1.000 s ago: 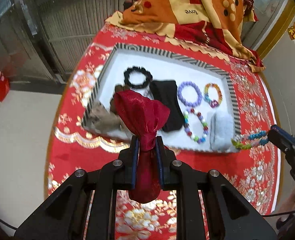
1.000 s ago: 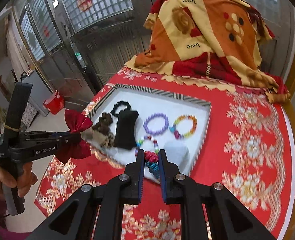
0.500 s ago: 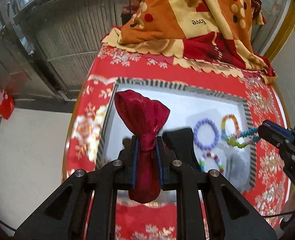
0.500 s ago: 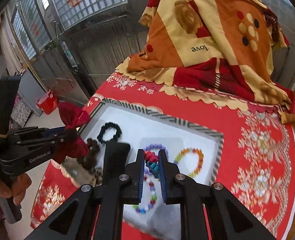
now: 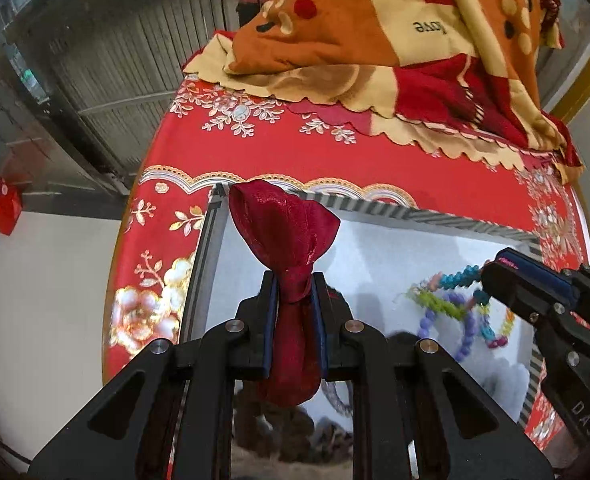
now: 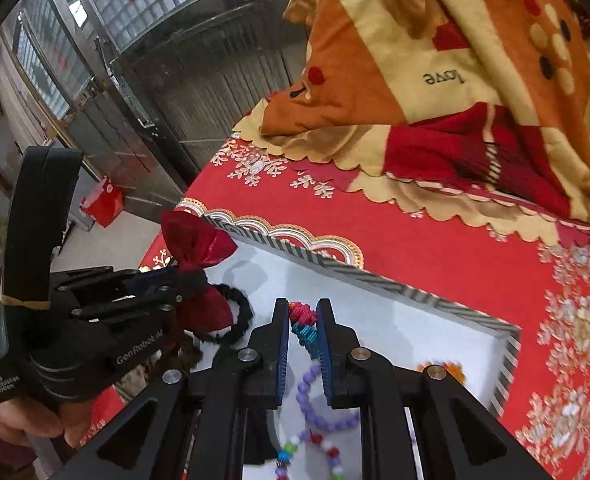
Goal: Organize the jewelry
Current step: 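Carry the red bow and flower bracelet into the tray and open both tools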
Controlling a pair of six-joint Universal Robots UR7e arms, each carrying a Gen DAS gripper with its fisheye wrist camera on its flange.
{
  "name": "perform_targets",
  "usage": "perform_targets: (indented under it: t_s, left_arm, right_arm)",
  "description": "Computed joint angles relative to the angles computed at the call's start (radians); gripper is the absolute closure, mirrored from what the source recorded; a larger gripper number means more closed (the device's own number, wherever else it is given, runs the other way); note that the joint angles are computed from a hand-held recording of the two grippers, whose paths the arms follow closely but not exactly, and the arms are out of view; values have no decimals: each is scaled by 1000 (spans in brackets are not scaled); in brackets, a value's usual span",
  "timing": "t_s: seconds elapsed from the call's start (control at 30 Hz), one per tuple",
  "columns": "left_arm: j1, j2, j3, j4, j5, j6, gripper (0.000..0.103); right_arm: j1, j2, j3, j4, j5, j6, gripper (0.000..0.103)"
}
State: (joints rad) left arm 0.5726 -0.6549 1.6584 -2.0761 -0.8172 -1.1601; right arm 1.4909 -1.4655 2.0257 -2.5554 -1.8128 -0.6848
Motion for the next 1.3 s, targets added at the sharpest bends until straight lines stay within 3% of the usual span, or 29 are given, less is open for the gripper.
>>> perform_targets:
  t_s: [0.6, 0.67, 0.7, 0.73, 0.9, 1.3]
  left_arm:
    - [65, 35, -27, -43, -19, 19, 88]
    - [62, 38, -29, -47, -18, 24, 88]
    - [61, 38, -28, -47, -17, 22, 87]
    - [59, 38, -29, -47, -15, 21, 84]
    - [47, 31, -18, -62, -17, 16, 66]
    - [-65, -13, 34, 22, 8, -47, 64]
  right_arm:
    - [-69, 102, -37, -77, -83, 11, 90]
    - [-73, 101, -31, -82, -89, 14, 85]
    - [-76, 99, -29, -82, -86, 16, 75]
    - [-80, 92, -25, -79, -74, 19, 68]
    - [-88, 45, -2, -64, -37, 33, 67]
    - [-87, -146, 149, -108, -25, 12, 66]
